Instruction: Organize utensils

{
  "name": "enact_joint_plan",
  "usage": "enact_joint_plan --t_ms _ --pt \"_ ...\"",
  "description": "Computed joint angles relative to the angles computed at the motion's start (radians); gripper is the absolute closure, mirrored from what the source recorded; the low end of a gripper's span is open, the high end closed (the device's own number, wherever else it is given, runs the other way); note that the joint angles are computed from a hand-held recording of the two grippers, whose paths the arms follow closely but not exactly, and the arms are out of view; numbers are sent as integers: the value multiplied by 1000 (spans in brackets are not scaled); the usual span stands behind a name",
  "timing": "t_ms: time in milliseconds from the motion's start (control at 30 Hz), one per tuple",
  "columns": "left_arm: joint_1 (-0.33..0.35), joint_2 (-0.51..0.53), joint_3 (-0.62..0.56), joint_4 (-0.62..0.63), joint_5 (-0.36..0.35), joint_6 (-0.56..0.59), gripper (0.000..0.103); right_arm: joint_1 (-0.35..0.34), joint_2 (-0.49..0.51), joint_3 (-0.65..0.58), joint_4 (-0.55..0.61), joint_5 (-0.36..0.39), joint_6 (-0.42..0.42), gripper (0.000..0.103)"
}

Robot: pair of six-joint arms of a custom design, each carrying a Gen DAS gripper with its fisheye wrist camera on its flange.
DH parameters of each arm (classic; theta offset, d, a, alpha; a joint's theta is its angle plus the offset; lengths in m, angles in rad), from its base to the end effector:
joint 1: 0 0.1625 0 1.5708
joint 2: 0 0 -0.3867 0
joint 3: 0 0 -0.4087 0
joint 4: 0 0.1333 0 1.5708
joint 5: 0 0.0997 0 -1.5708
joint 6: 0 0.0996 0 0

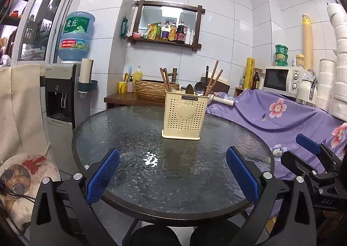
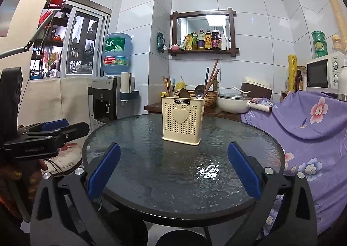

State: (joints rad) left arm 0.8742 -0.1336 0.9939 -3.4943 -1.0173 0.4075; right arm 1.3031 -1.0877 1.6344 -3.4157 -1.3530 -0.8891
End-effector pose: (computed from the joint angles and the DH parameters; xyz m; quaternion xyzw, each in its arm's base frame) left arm -0.3531 -0.7115 -0.0499 0.3169 0.7787 -0.5165 0.1628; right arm -0.0224 -0.6671 0.3623 0.3047 -0.7339 0.5505 0.2560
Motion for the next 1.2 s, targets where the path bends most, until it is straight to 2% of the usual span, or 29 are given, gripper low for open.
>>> enact_joint_plan --t_ms 1200 --pt "-7 4 -21 43 20 10 6 0 2 -27 35 0 31 6"
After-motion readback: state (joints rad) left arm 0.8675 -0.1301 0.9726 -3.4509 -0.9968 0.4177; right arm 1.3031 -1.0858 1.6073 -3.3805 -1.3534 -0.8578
